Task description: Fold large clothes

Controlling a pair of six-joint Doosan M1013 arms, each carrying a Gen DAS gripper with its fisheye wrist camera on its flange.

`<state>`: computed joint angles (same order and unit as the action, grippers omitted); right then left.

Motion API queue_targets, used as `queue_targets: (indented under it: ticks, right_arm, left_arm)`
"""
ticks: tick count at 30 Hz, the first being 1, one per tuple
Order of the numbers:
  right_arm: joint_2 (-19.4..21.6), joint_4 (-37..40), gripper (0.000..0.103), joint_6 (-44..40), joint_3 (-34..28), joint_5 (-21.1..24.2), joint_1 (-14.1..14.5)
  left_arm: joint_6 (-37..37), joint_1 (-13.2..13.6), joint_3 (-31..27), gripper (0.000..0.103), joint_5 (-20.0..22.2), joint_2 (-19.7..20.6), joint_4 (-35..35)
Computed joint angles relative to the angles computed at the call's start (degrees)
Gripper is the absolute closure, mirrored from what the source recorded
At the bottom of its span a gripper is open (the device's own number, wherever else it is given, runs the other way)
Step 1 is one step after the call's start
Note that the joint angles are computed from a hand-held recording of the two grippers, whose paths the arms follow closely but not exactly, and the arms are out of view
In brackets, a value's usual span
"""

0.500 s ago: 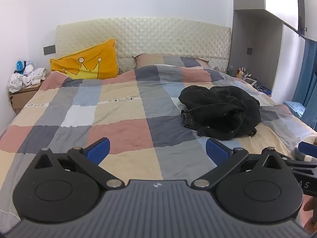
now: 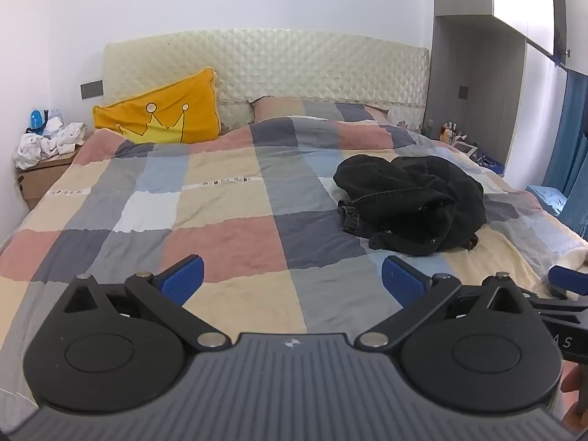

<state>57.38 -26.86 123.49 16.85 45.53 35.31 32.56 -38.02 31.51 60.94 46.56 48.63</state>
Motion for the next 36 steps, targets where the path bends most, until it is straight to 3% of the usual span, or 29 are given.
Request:
queue_targets:
  ticks: [36]
  right_arm:
    - [1.18, 0.52, 0.000, -0.64, -2.37, 1.90, -0.04]
  left_arm:
    - [0.15, 0.61, 2.39, 0.000, -1.53, -0.80, -0.93]
